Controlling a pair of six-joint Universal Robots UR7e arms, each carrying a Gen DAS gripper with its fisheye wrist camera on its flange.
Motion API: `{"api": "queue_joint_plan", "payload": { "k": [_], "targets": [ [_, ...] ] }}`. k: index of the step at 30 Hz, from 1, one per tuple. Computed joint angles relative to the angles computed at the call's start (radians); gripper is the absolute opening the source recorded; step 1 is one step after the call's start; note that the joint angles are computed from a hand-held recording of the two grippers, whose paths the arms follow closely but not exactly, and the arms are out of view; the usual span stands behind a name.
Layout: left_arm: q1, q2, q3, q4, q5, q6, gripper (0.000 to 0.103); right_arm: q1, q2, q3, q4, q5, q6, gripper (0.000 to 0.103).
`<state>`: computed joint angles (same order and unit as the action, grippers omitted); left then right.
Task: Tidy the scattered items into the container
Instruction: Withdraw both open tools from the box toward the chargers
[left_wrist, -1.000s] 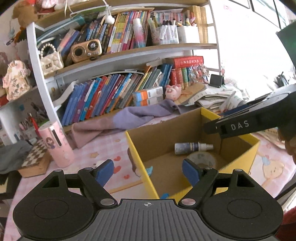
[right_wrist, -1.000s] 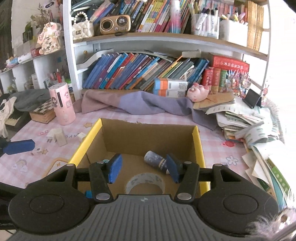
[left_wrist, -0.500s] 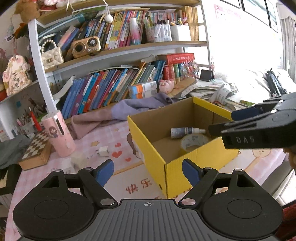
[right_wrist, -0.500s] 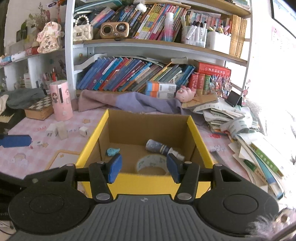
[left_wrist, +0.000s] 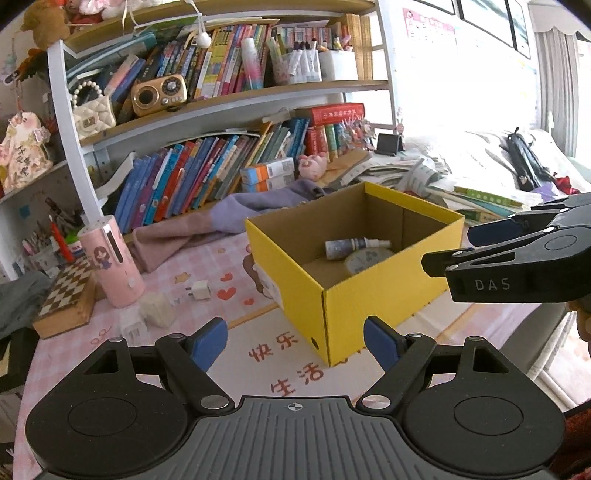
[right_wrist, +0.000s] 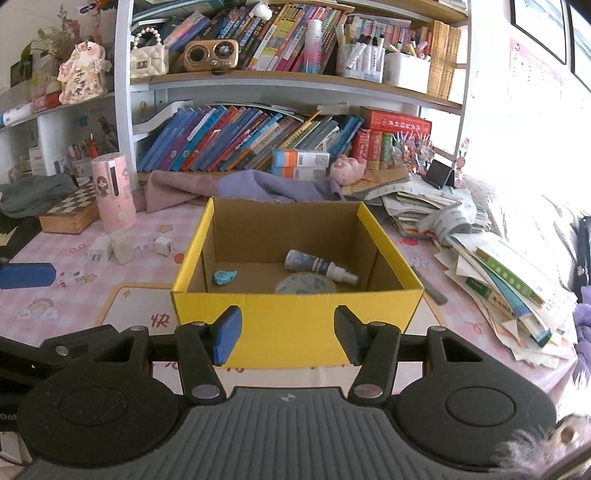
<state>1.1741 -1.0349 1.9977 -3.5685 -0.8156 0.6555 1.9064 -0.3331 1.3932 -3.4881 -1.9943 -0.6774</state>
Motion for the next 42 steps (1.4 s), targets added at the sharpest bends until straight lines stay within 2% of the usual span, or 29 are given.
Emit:
{"api": "queue_joint_plan", "payload": {
  "k": [8,17,29,36,42],
  "targets": [
    [0.008,-0.063,0.072,0.072,-0.004,-0.049,0.083,0.018,-0.010,0.062,0.008,-0.056,0.060,0.056],
    [0.033,-0.152,0.146,0.177,0.033,-0.190,0.083,0.041,-0.001,0.084,0.162,-0.105,0.132,0.058],
    [0.043,-0.242,0.232,0.141,0.128,-0.293,0.083,0.078,0.026,0.069,0.307,-0.034,0.121,0.060],
    [0.046,-0.260,0.247,0.107,0.157,-0.284,0.083,0.098,0.049,0.047,0.314,0.005,0.076,0.061],
    [0.051,-0.267,0.249,0.062,0.169,-0.259,0.083,0.110,0.067,0.020,0.301,0.019,0.070,0.061]
  ]
}}
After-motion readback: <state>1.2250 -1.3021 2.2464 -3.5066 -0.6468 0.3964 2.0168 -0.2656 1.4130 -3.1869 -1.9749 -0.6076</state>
